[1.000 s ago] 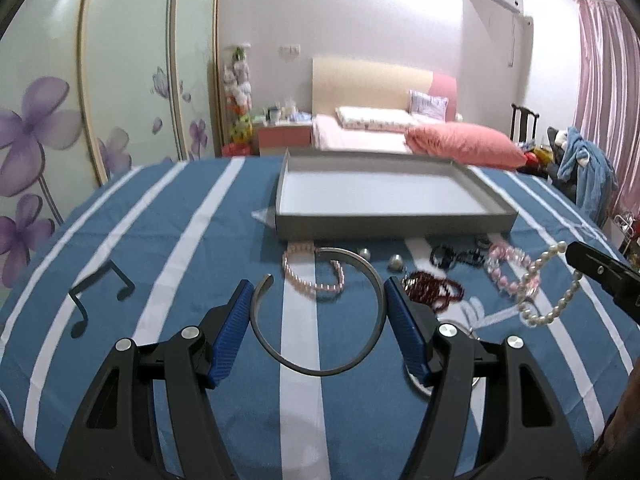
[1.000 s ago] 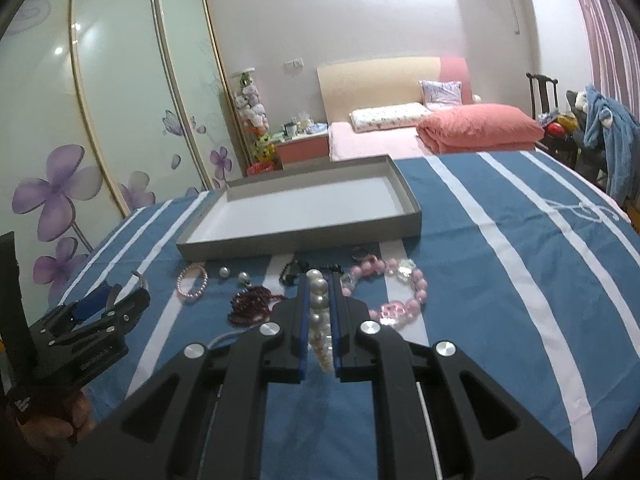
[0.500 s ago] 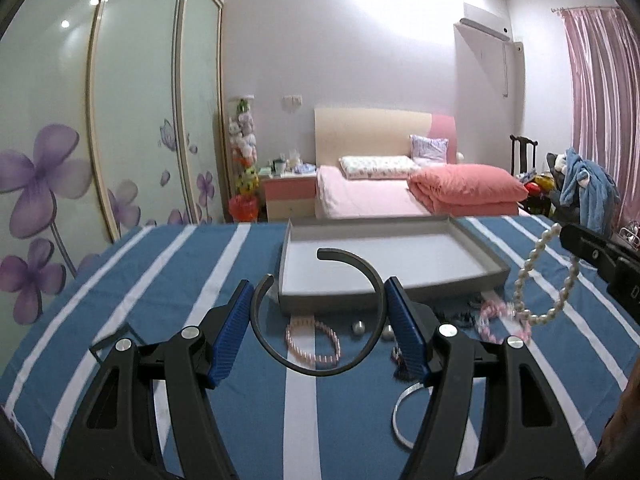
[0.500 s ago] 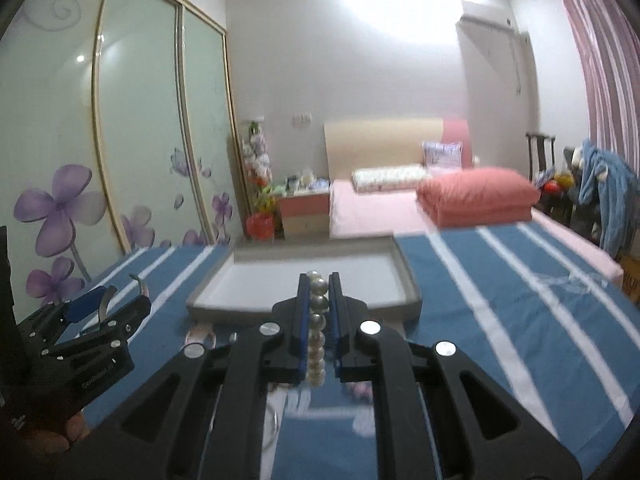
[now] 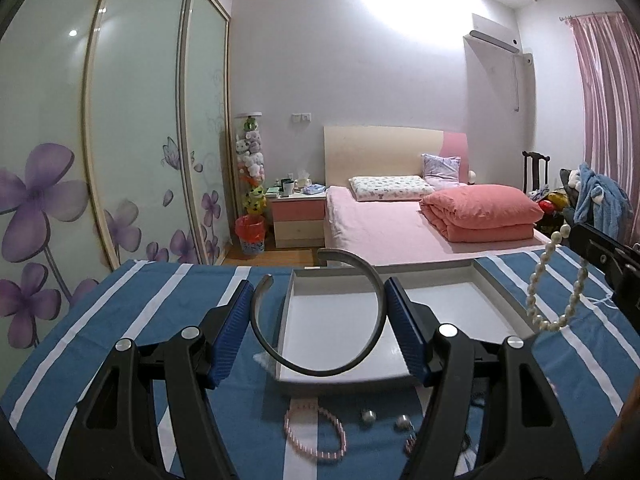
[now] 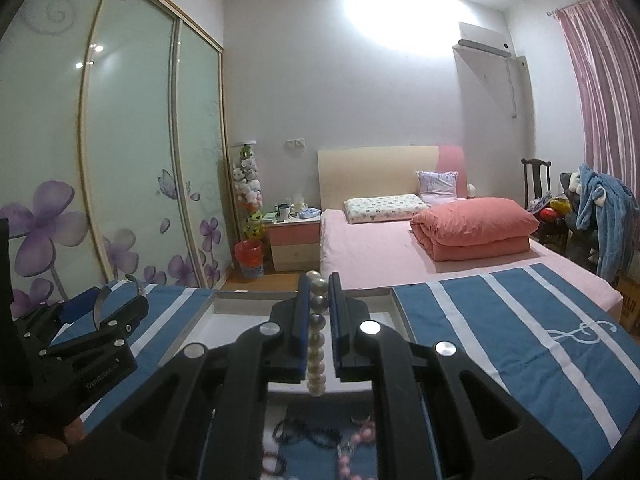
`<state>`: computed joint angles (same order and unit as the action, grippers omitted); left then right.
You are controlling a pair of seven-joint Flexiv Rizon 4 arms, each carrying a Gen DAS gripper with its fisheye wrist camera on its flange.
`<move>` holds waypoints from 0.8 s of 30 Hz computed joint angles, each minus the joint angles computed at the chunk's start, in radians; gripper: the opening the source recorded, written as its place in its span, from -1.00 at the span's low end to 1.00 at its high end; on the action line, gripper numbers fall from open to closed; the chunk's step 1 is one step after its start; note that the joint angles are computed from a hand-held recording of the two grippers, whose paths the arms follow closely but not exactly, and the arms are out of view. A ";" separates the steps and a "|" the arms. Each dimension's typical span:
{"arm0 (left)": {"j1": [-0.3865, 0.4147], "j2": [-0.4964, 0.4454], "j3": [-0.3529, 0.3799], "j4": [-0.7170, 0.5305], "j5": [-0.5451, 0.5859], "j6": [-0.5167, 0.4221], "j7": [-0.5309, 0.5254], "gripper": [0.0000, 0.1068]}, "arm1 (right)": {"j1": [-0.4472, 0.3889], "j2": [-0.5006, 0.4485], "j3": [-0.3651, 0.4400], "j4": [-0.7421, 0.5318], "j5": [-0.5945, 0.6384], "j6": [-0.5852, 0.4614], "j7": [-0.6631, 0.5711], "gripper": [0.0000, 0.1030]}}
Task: Organize jewelry
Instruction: 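Lift the pearl bracelet with the right tool while the left tool carries the cuff over the tray, then open the right tool over the tray while the left tool releases the cuff into it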
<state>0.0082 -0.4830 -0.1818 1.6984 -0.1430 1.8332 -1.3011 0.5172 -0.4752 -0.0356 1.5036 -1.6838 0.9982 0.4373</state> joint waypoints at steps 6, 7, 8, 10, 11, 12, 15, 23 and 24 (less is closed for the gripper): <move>-0.097 -0.093 0.098 -0.125 -0.044 -0.047 0.023 0.25 | -0.010 -0.104 -0.044 -0.124 0.101 0.051 -0.068 -0.81; -0.098 -0.107 0.097 -0.144 -0.048 -0.062 0.028 0.25 | -0.010 -0.121 -0.054 -0.143 0.123 0.062 -0.081 -0.81; -0.101 -0.118 0.098 -0.158 -0.052 -0.074 0.032 0.25 | -0.012 -0.143 -0.062 -0.168 0.155 0.076 -0.102 -0.81; -0.109 -0.146 0.104 -0.203 -0.059 -0.113 0.045 0.25 | -0.015 -0.181 -0.075 -0.210 0.228 0.103 -0.148 -0.81; -0.111 -0.159 0.105 -0.223 -0.061 -0.131 0.053 0.25 | -0.018 -0.206 -0.075 -0.238 0.277 0.114 -0.184 -0.81; -0.112 -0.167 0.106 -0.238 -0.063 -0.148 0.059 0.25 | -0.020 -0.226 -0.076 -0.261 0.321 0.121 -0.216 -0.81; -0.129 -0.195 0.126 -0.283 -0.067 -0.196 0.069 0.25 | -0.029 -0.278 -0.069 -0.316 0.446 0.137 -0.306 -0.81; -0.162 -0.252 0.180 -0.393 -0.069 -0.348 0.038 0.25 | -0.046 -0.391 -0.009 -0.452 0.760 0.096 -0.547 -0.80; -0.168 -0.258 0.187 -0.405 -0.063 -0.364 0.031 0.25 | -0.046 -0.400 -0.002 -0.465 0.792 0.087 -0.573 -0.78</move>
